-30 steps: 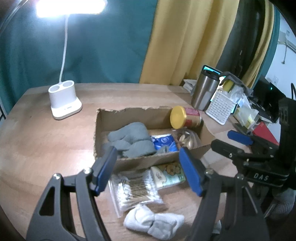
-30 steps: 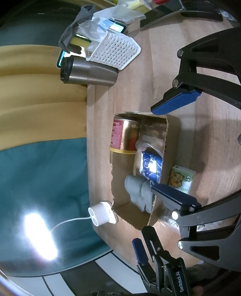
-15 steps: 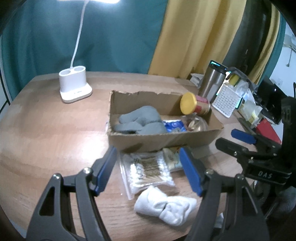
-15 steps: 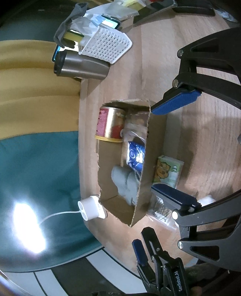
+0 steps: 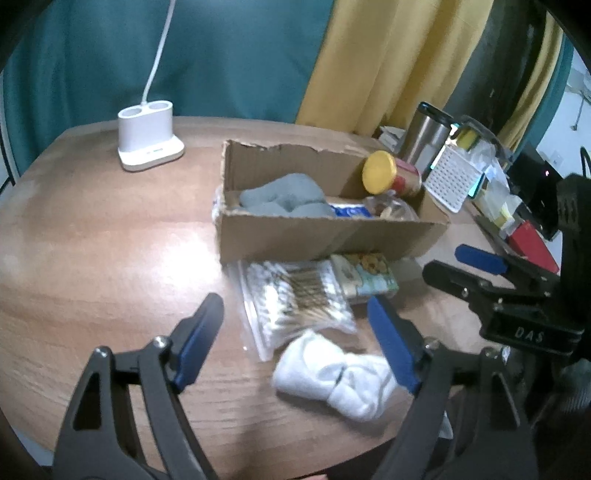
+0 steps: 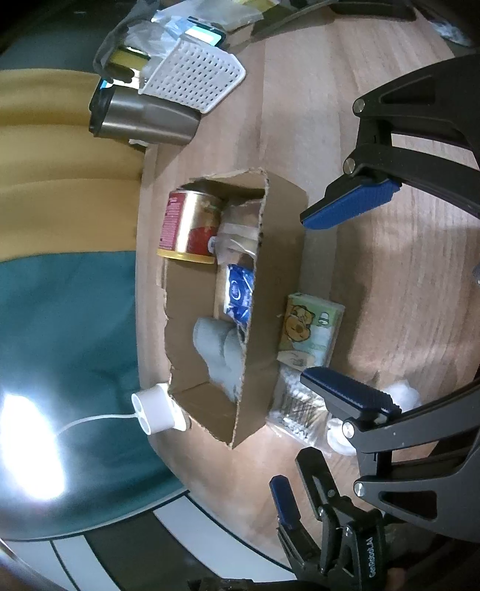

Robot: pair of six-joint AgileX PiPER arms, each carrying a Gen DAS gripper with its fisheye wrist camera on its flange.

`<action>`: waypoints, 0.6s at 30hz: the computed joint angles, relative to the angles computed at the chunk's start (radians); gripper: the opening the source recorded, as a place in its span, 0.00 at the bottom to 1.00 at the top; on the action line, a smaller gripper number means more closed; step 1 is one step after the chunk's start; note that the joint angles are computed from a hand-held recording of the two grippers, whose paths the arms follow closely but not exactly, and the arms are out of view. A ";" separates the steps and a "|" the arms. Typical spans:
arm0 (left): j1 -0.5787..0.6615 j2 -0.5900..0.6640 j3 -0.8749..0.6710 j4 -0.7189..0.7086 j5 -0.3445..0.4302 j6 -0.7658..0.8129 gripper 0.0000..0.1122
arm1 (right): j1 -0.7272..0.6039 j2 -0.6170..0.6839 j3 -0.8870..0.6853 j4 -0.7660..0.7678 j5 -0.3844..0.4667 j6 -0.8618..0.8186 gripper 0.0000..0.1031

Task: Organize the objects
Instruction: 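Withdraw both tools from the box toward the white socks and green tissue pack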

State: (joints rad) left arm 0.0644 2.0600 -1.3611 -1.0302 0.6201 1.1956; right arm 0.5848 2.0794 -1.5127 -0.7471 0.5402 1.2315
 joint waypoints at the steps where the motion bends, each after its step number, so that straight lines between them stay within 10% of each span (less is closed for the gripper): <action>1: -0.001 -0.003 0.010 -0.011 0.003 0.020 0.74 | 0.001 -0.003 0.006 -0.004 -0.001 0.009 0.78; 18: -0.104 -0.035 0.134 0.050 -0.061 0.063 0.82 | 0.001 -0.093 0.183 -0.134 -0.056 0.197 0.86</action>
State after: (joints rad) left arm -0.0396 2.0247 -1.2272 -0.9804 0.5591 1.2582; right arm 0.5863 1.9867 -1.3296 -0.8813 0.4838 1.4283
